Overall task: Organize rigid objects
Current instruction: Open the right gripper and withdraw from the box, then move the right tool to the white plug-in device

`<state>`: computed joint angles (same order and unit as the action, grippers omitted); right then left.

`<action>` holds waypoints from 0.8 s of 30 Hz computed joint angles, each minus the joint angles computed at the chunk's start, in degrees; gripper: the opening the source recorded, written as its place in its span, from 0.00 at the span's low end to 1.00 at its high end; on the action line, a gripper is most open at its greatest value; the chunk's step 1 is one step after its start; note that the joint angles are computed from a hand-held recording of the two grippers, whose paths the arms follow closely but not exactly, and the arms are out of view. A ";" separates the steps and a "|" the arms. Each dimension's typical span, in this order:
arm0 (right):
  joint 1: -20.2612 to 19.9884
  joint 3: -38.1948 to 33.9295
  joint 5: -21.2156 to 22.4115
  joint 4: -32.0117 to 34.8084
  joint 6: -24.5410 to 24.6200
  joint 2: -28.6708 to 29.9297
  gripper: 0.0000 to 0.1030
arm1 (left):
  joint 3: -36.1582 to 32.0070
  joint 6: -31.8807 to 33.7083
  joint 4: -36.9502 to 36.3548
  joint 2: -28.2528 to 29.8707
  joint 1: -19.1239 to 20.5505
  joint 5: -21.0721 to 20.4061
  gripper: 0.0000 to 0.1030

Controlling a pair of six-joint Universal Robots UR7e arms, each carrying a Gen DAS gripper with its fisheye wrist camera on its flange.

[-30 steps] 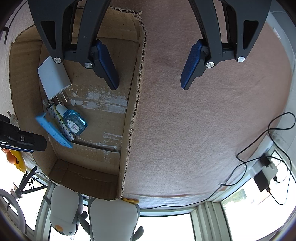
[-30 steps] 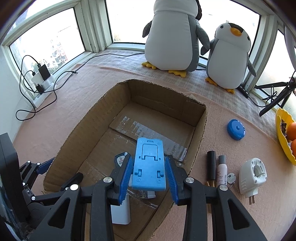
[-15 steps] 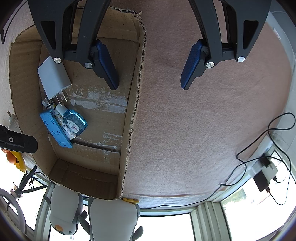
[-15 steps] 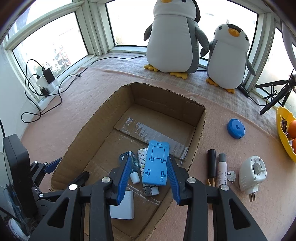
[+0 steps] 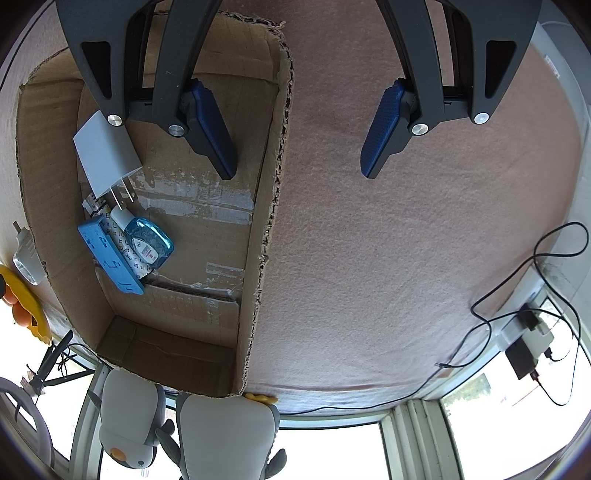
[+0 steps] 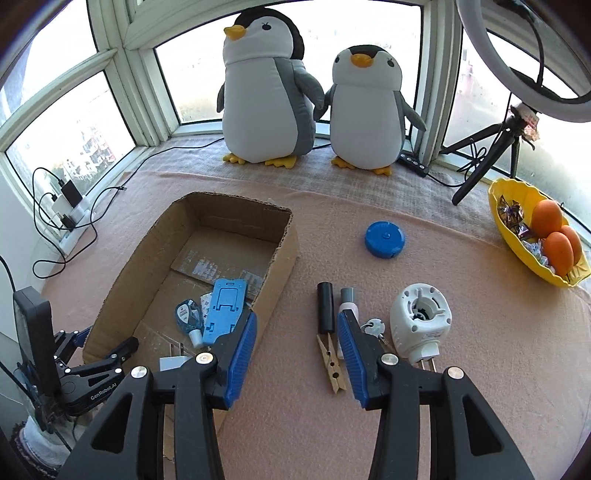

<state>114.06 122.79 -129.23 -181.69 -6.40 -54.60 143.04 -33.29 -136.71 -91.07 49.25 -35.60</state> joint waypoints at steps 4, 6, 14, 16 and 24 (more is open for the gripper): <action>-1.82 1.54 -1.50 -1.09 -0.05 -2.54 0.41 | 0.11 -0.21 -0.03 0.22 -0.19 0.34 0.69; -2.89 2.14 -1.88 -1.33 0.26 -3.71 0.41 | 0.12 -0.18 -0.10 0.26 -0.16 0.39 0.69; -7.60 3.05 -0.08 0.64 3.93 -7.15 0.41 | 0.27 0.19 -0.37 0.20 -0.19 0.59 0.69; -8.67 2.83 0.86 1.40 4.82 -7.44 0.41 | 0.27 0.16 -0.30 0.19 -0.20 0.57 0.69; -12.46 1.09 4.35 4.97 8.51 -7.61 0.41 | 0.30 0.06 -0.23 0.16 -0.25 0.59 0.69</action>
<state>101.60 123.88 -124.89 -176.72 2.11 -62.21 143.34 -33.23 -136.94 -90.91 49.00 -35.01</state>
